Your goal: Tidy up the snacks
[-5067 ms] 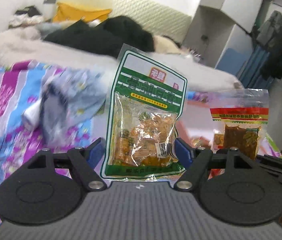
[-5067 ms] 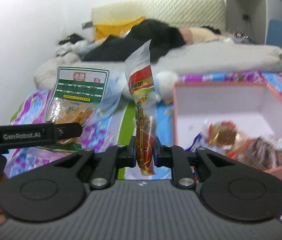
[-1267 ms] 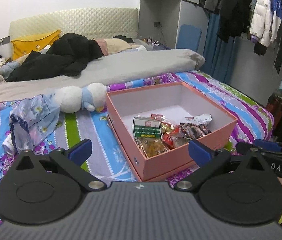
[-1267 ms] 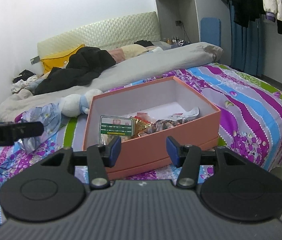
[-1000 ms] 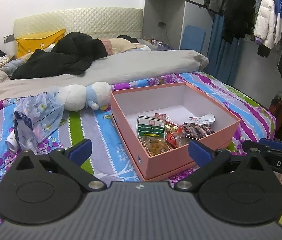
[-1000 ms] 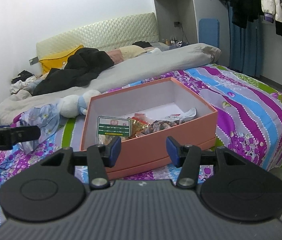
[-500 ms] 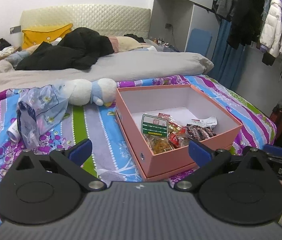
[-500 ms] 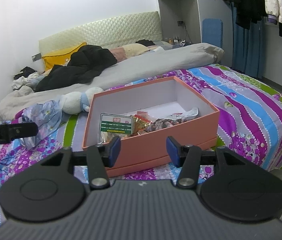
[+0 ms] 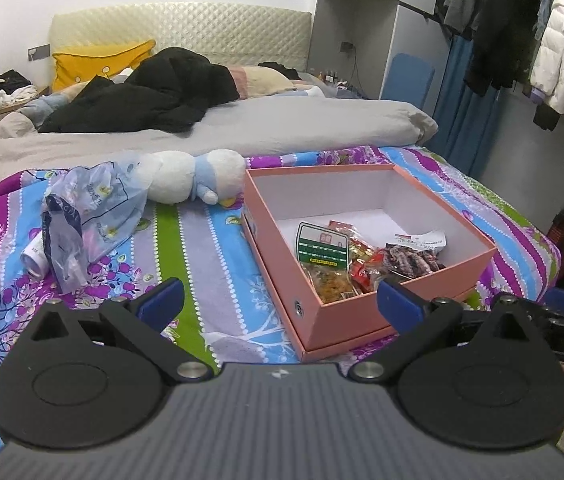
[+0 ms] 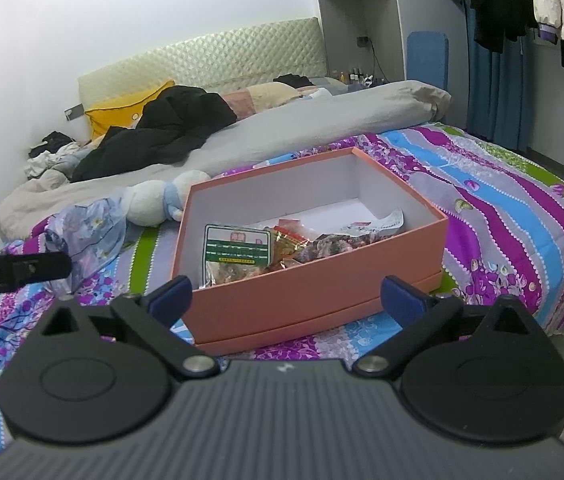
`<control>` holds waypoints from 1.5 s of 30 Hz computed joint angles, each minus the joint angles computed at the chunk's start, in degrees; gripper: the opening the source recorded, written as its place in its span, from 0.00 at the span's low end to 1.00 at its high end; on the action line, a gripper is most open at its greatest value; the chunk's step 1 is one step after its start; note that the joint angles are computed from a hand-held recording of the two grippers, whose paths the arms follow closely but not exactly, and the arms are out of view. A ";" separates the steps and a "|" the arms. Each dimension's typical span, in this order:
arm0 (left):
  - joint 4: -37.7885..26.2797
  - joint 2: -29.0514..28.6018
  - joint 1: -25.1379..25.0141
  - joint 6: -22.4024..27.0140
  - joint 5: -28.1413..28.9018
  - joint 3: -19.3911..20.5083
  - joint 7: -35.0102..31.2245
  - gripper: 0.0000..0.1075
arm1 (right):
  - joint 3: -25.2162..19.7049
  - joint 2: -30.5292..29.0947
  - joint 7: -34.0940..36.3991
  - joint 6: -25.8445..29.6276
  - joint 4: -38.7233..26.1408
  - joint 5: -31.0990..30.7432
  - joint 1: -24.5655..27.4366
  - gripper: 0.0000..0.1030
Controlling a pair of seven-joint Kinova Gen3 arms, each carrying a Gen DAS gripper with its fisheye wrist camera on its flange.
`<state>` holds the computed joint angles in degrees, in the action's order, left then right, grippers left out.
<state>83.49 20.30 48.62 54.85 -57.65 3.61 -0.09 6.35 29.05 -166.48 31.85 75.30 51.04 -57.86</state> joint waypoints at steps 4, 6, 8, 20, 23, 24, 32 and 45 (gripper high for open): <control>0.64 -0.24 -0.06 -0.80 -0.42 -0.03 1.00 0.96 | 0.10 -0.09 -0.26 0.14 -0.10 0.24 -0.11 0.99; 0.54 -0.15 -0.07 -0.58 -0.31 0.06 0.81 0.96 | 0.40 -0.09 -0.81 0.24 -0.11 0.90 -0.45 0.99; 0.55 -0.18 -0.10 -0.61 -0.20 0.19 0.38 0.96 | 0.20 -0.08 -0.73 0.31 -0.23 1.06 -0.33 0.99; 0.66 -0.42 0.31 -0.45 -1.12 0.30 0.11 0.96 | 0.23 -0.27 -2.17 0.32 -0.14 1.90 -0.51 0.99; 0.40 -0.33 0.21 -0.27 -0.86 0.41 -0.19 0.96 | -0.13 -0.36 -1.98 0.28 -0.02 1.85 -0.28 0.99; 0.30 -0.29 0.18 -0.16 -0.76 0.43 -0.41 0.96 | -0.10 -0.40 -2.08 0.28 0.04 1.98 -0.34 0.99; -0.19 -0.25 0.21 0.21 -0.03 0.40 -1.33 0.96 | -0.10 -0.55 -3.19 0.88 0.12 3.36 -0.60 0.99; -0.21 -0.23 0.29 0.20 -0.09 0.31 -1.49 0.96 | -0.54 -0.59 -3.65 0.93 0.25 3.84 -0.47 0.99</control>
